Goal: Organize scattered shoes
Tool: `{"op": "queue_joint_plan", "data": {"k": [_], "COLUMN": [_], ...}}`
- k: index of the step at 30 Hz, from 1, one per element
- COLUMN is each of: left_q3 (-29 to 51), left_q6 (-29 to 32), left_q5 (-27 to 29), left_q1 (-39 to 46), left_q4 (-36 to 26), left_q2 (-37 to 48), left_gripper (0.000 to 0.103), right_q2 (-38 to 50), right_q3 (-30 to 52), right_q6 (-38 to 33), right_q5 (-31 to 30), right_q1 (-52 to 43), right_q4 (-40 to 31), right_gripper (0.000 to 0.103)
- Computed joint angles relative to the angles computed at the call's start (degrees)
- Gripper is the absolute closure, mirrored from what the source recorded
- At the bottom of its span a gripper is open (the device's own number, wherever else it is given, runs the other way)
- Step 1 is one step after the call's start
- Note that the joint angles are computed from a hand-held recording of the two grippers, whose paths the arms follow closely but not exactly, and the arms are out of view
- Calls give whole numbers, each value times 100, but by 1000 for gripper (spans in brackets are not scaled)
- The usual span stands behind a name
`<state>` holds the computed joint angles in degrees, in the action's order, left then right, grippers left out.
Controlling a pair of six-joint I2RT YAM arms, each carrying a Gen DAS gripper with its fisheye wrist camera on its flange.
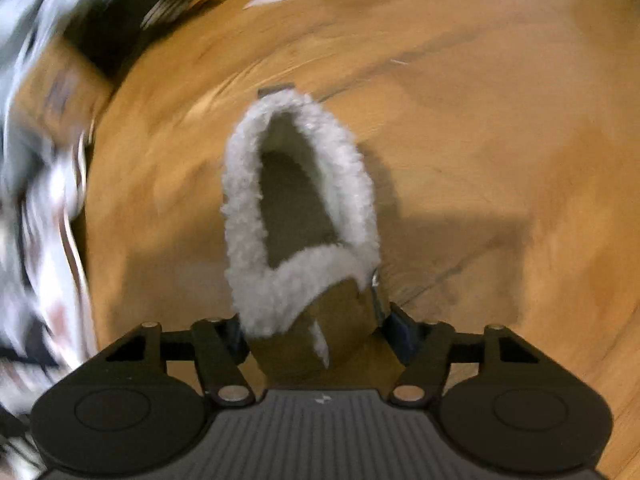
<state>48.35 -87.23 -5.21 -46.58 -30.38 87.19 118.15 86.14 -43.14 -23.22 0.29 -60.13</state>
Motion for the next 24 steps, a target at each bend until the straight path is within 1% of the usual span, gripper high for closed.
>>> {"op": "queue_joint_plan", "data": {"k": [3, 6, 9, 10, 15, 17, 19, 20, 21, 22, 24], "left_q3": [46, 127, 250, 285, 423, 446, 490, 518, 562, 611, 769], "left_q6": [59, 77, 108, 130, 180, 171, 162, 174, 203, 233, 335], "left_q5": [51, 37, 1, 5, 100, 118, 101, 87, 85, 94, 123], "left_q1": [-1, 30, 22, 19, -19, -28, -24, -19, -12, -9, -7], "left_q4": [71, 78, 66, 48, -79, -62, 2, 43, 78, 86, 44], "left_q2": [78, 148, 229, 253, 409, 451, 521, 558, 615, 666, 816], "left_gripper": [7, 7, 7, 7, 7, 7, 7, 7, 7, 7, 7], "right_q2": [453, 868, 1139, 1152, 749, 406, 203, 171, 209, 306, 395], "right_q3": [618, 1144, 1398, 1382, 840, 470, 257, 272, 381, 570, 819], "right_q6": [580, 1581, 1965, 2121, 2641, 2871, 2935, 2942, 2898, 2802, 2668], "right_q5": [-278, -265, -430, -484, -454, -308, -259, -323, -479, -691, -955], "right_q1": [-248, -491, -797, -953, -1636, -1878, -1946, -1990, -2068, -2161, -2271], "right_q4": [-630, -1311, -1847, -1995, -2035, -1867, -1745, -1814, -2040, -2373, -2767], "right_gripper": [39, 41, 43, 43, 43, 39, 33, 25, 17, 16, 15]}}
